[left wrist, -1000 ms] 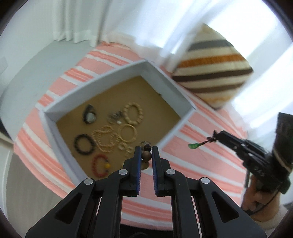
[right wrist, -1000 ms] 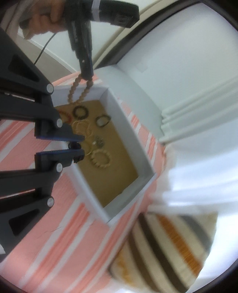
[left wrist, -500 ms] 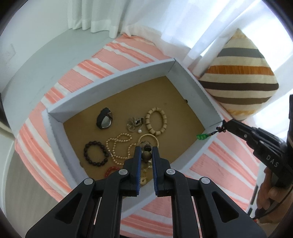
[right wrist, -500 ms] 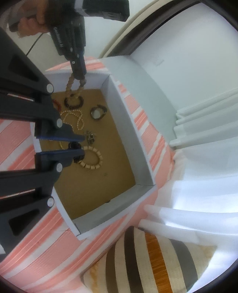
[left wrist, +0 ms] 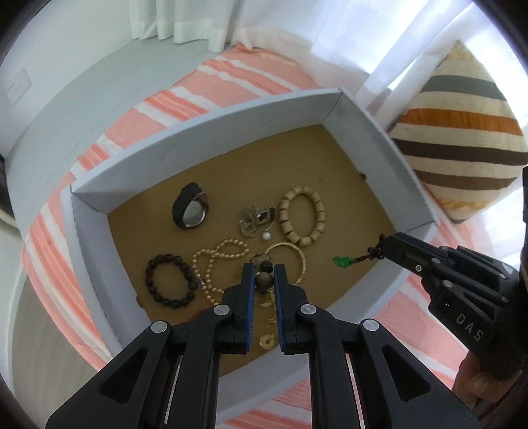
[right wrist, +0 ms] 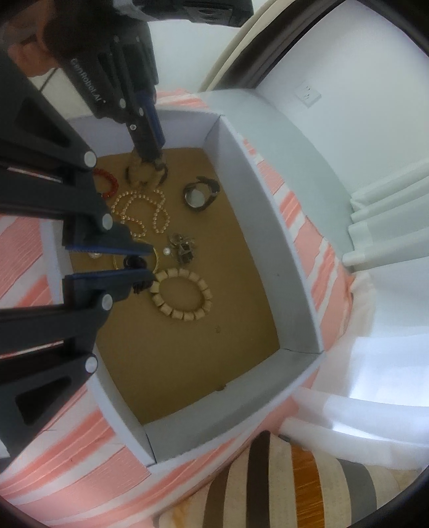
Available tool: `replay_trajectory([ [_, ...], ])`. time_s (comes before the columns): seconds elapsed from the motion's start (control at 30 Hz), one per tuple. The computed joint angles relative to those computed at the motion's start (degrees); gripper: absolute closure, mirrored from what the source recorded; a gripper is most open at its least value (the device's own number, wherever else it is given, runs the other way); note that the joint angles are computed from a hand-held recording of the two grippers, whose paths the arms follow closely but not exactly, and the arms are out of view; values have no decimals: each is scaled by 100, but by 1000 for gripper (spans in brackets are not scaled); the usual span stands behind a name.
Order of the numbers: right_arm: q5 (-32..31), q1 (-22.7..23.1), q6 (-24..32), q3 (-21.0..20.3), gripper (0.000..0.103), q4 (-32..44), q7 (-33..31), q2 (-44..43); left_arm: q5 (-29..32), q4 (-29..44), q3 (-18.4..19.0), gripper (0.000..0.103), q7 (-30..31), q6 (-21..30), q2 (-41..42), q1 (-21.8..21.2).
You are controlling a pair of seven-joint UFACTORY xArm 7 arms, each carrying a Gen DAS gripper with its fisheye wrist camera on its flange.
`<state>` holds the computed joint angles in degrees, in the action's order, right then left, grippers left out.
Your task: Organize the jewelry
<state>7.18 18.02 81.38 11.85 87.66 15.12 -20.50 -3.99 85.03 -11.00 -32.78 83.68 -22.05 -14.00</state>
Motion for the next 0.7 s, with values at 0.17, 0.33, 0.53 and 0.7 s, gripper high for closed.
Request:
replay_trajectory([
  [0.17, -130, 44, 47, 105, 84, -74, 28, 33, 283, -168, -104, 54, -199, 168, -112, 82],
  [0.33, -470, 13, 28, 239, 37, -166, 224, -170, 749, -188, -258, 20, -495, 320, -273, 208],
  [0.53, -714, -47, 166, 335, 33, -58, 370, -309, 1454, 156, -557, 15, -615, 881, -189, 288],
  [0.7, -951, -129, 324, 407, 28, 219, 424, -366, 1730, 498, -680, 12, -426, 1139, -110, 227],
])
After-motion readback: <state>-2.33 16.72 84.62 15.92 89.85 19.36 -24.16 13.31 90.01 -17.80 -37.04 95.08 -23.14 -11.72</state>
